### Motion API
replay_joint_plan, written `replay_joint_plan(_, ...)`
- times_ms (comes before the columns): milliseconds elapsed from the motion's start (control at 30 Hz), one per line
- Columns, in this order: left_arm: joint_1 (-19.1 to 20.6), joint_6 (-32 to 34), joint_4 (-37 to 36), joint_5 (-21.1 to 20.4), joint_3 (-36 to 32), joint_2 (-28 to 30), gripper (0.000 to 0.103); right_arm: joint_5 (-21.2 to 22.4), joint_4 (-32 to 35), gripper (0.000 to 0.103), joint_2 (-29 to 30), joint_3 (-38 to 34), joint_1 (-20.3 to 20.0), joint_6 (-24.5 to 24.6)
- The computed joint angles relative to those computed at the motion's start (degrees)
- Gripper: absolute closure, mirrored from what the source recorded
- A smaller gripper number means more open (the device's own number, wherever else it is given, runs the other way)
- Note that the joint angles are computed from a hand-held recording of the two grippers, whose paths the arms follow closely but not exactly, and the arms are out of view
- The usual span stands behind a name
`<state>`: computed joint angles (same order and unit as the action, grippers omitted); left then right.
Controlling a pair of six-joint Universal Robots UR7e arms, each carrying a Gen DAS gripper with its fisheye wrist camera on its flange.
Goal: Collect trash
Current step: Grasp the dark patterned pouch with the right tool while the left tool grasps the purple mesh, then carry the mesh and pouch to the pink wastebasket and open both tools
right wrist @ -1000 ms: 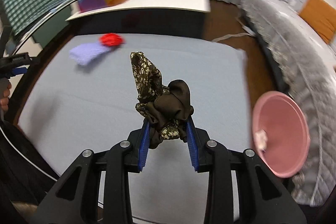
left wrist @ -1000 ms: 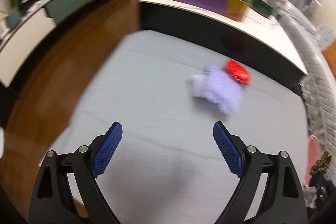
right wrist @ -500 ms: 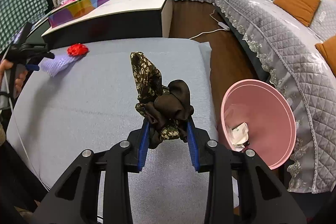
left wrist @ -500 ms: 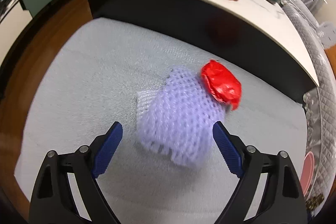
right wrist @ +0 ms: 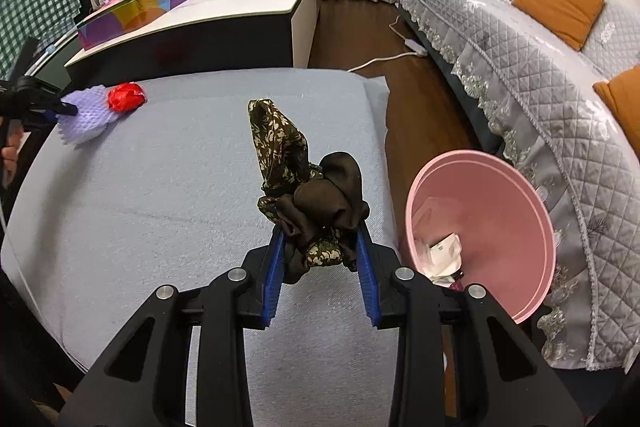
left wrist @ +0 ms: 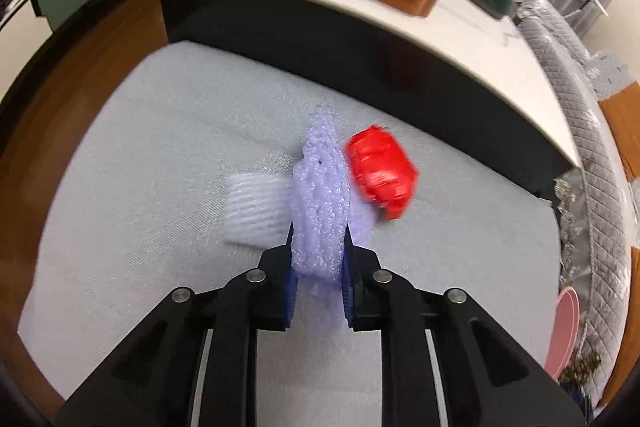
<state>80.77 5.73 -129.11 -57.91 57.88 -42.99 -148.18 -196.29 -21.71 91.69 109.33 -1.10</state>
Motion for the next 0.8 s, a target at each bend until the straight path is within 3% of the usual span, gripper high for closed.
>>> replay_joint_plan(333, -3.17, 4.95, -8.03, -2.87, 17.6, -13.49, 0.085, 0.89, -5.42, 0.069, -0.31, 1.43, 1.5, -3.15)
replay_joint_plan(500, -4.68, 4.78, -9.44, -3.26, 25.78, -18.42, 0.085, 1.99, -6.9, 0.069, -1.45, 3.95, 1.96, -2.11)
replay_joint_plan(800, -8.57, 7.67, -9.55, -3.69, 35.26, -22.34, 0.085, 1.82, -13.24, 0.069, -4.26, 9.25, 2.65, -0.09)
